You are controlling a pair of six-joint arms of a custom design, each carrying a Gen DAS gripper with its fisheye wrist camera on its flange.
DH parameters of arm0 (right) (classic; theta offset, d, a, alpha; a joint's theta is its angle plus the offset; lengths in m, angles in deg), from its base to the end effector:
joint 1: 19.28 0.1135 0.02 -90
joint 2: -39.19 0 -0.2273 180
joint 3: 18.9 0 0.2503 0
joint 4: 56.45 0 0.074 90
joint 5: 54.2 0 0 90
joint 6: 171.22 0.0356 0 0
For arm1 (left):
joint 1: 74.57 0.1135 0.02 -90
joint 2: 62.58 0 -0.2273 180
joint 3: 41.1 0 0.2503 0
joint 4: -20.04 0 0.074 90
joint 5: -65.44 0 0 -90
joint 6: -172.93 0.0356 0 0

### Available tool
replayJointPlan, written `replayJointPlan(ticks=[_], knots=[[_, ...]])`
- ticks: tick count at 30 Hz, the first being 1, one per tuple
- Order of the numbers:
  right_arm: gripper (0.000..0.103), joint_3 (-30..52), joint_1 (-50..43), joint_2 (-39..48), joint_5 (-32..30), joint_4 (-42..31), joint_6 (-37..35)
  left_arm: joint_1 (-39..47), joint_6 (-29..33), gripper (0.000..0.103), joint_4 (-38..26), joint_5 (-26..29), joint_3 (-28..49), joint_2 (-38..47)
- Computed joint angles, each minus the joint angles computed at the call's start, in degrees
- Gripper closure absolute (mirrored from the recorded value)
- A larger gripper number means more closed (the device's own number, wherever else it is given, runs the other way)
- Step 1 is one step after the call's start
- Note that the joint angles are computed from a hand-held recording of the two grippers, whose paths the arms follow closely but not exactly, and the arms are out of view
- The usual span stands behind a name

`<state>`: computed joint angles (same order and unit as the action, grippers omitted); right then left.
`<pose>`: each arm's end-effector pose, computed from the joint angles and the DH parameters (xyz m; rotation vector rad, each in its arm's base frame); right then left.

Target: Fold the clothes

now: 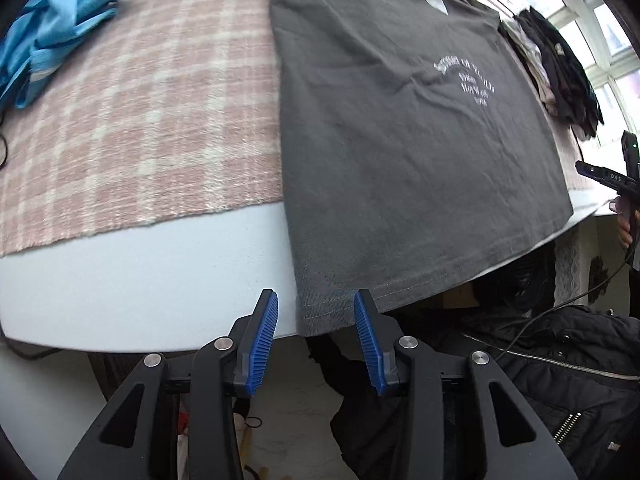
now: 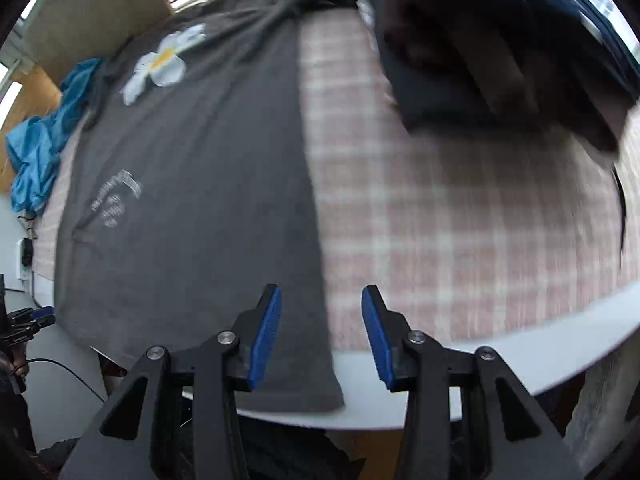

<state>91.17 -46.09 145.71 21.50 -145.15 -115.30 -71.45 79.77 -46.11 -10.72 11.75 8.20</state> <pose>0.3107 -0.1471 0.2388 -0.2014 2.9249 0.2542 0.1947 0.0021 0.1431 -0.1463 3.0134 -0.3662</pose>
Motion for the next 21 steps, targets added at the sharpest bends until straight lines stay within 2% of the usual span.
replayJointPlan(ticks=[4, 6, 8, 13, 18, 20, 21], knots=[[0.062, -8.5, -3.0, -5.1, 2.1, 3.9, -2.7, -1.2, -1.0, 0.073, 1.1, 1.0, -0.1, 0.4], [0.062, -10.4, -4.2, -6.1, 2.2, 5.0, -3.6, -1.2, -3.1, 0.086, 1.5, 3.2, -0.3, -0.2], [0.062, -11.6, -5.2, -6.3, 1.8, 5.5, -4.6, -2.9, -4.2, 0.097, 1.6, 3.2, -0.4, -0.9], [0.062, -15.9, -4.9, -6.7, 3.6, 8.3, -7.4, -6.4, -4.9, 0.098, -0.7, 2.0, 1.1, -4.3], [0.061, -20.4, -4.1, -9.3, 4.4, 12.9, -9.6, -4.2, -2.4, 0.098, -3.4, 1.4, 3.7, -5.3], [0.074, -22.8, -3.6, -11.2, 3.6, 14.1, -11.4, -3.0, -1.2, 0.098, -3.4, 1.3, 3.3, -6.4], [0.091, -23.8, -3.1, -12.0, 3.1, 14.2, -11.9, -2.8, -1.3, 0.098, -3.5, 1.2, 3.5, -7.1]])
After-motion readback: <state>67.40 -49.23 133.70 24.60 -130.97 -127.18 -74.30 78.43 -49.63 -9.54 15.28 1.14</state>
